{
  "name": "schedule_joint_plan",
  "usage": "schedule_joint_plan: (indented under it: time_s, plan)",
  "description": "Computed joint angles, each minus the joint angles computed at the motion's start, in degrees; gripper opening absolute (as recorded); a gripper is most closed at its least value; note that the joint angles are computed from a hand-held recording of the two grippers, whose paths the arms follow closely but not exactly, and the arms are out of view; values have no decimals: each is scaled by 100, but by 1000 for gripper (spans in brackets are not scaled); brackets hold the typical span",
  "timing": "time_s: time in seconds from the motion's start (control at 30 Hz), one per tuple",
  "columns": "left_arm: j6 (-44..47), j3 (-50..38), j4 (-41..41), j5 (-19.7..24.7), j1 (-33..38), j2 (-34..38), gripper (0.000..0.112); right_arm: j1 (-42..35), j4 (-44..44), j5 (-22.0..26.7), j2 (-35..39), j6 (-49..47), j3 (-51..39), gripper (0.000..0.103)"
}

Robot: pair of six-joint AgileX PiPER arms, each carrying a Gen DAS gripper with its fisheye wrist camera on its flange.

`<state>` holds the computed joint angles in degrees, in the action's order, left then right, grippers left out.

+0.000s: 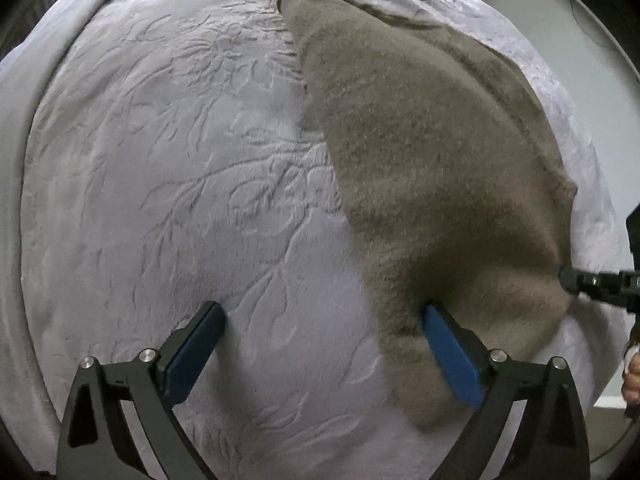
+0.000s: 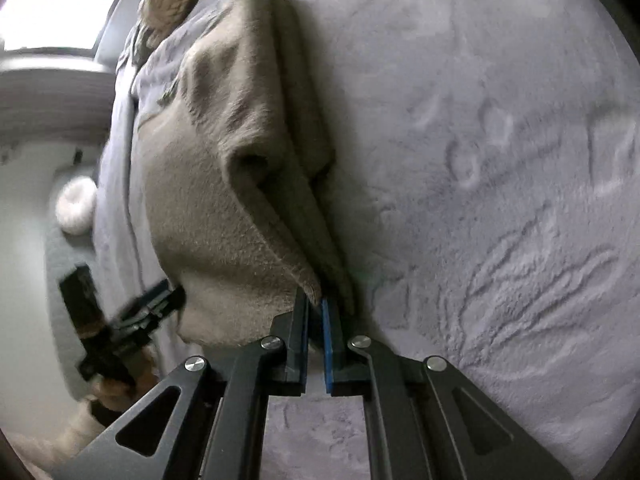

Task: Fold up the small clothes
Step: 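Pinch and tuck the folded sweater edge with the right tool, then open the right tool and withdraw both tools from the sweater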

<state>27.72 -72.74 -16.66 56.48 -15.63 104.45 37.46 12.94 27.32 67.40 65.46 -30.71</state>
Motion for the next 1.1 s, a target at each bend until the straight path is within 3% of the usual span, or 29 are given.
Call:
schedule_joint_plan:
  time_s: [0.1,0.27,0.37,0.47,0.57,0.6,0.67,0.83,0.9,1.0,1.1]
  plan:
    - [-52,82,105,-42,-54,-98,100,126,-293,369,4,237,-203,6]
    - [-487,-19,344,130,-170,-155,100,14,-126,344,127,294,-292,6]
    - [-632,109,566,156,-189,-347,100,68,-392,765,402,536,-775,6]
    - [-850,159,832,209,-210,-464,100,82,-829,1432,412,985,-1221,16]
    - [-1150,64,1132,331,-139,-564,100,-18,-1340,1609,74,1300,-1380,19]
    - [-1203,-20,1112,386,-88,-564,100,-168,-1359,1603,36,1180,-1425,24]
    - [-1270,-251,974,517,113,-567,100,-510,-1366,1535,66,962,-1533,58]
    - [-1833,-919,973,480,46,-257,100,-1546,-643,1171,799,-337,-1885,57]
    - [-2039,-1152,1009,439,-86,-105,100,-1638,-599,1347,1305,-587,-2192,50]
    - [-2199,-1337,1213,426,-293,59,100,-1455,-1080,2134,1929,-567,-2723,50]
    - [-2246,-1353,1319,462,-523,109,100,-1379,-1167,2106,1832,-459,-2549,50]
